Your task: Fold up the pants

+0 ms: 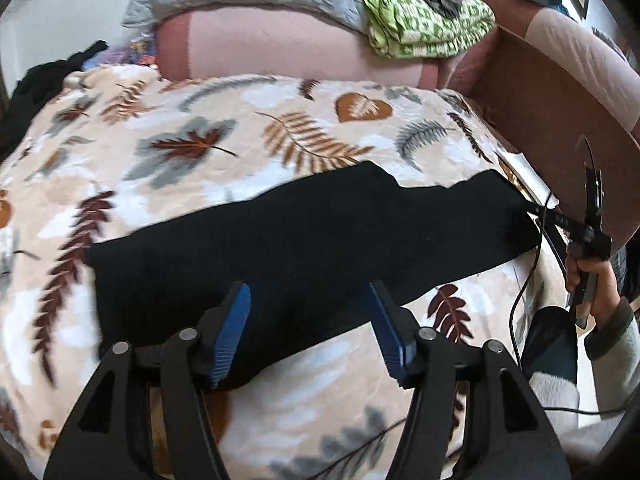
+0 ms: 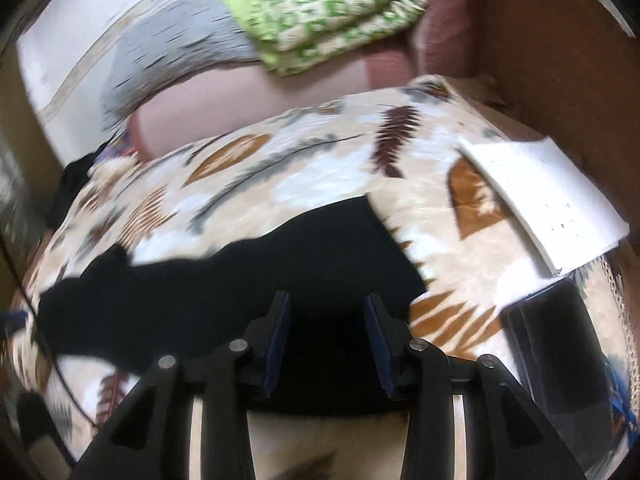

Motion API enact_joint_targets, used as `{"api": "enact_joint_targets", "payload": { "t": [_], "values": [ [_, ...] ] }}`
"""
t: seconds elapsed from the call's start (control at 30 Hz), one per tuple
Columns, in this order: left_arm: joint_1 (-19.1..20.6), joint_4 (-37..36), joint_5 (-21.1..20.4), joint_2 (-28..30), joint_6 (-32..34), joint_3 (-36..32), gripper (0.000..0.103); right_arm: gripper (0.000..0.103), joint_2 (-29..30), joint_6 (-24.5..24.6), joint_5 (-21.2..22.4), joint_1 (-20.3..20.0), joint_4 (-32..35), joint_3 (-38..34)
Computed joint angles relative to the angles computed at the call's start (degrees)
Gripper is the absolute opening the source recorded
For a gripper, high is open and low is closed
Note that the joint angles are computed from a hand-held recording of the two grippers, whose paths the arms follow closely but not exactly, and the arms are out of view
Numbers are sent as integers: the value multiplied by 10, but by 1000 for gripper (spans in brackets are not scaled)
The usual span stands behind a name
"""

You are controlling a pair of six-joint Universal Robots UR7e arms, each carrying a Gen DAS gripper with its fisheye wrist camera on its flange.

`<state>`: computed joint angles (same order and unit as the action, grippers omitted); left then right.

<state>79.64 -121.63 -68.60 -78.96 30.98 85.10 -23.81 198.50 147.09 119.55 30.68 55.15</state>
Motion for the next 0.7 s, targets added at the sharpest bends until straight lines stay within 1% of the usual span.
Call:
{"api": "enact_joint_targets", "payload": {
  "t": [0.03, 0.07, 0.13, 0.2, 0.27, 0.3, 0.33, 0.37, 0.4, 0.47, 0.5, 0.57, 0.63, 0.67, 0.7],
  "values": [
    [-2, -7, 2, 7, -1, 6, 59, 41, 8, 8, 13, -1, 11, -10],
    [-3, -9, 2, 8, -2, 10, 59, 43, 23, 18, 37, -3, 36, -35],
    [-5, -14, 6, 17, -5, 15, 59, 57, 27, 14, 58, -8, 37, -43],
    [-5, -11, 8, 29, -10, 14, 59, 65, 26, 17, 72, -17, 34, -46],
    [-5, -9, 12, 35, -14, 15, 59, 66, 18, 29, 54, -31, 41, -41],
    [-6, -10, 17, 39, -16, 16, 59, 64, 15, 36, 39, -38, 47, -38],
    [-6, -10, 20, 41, -19, 18, 59, 44, 11, 45, 20, -44, 55, -35],
    [-5, -8, 21, 43, -21, 17, 59, 25, 1, 45, -6, -49, 50, -24],
    [-4, -8, 21, 44, -22, 17, 59, 8, -10, 41, -18, -46, 32, -10],
    [-4, -3, 18, 43, -24, 15, 59, 1, -21, 10, 2, -27, 6, 2],
    [-3, 3, 16, 42, -25, 12, 59, 1, -35, -6, 7, -12, -15, 19],
    [-3, 9, 14, 37, -23, 11, 59, 1, -46, 3, 5, 4, -16, 29],
    [-3, 3, 12, 29, -15, 16, 59, 1, -56, 10, 12, 20, -14, 48],
    [-2, -1, 14, 27, -14, 18, 59, 1, -53, 16, 15, 23, -4, 45],
    [0, -4, 15, 25, -16, 19, 59, 1, -49, 35, 18, 24, 14, 44]
  ]
}}
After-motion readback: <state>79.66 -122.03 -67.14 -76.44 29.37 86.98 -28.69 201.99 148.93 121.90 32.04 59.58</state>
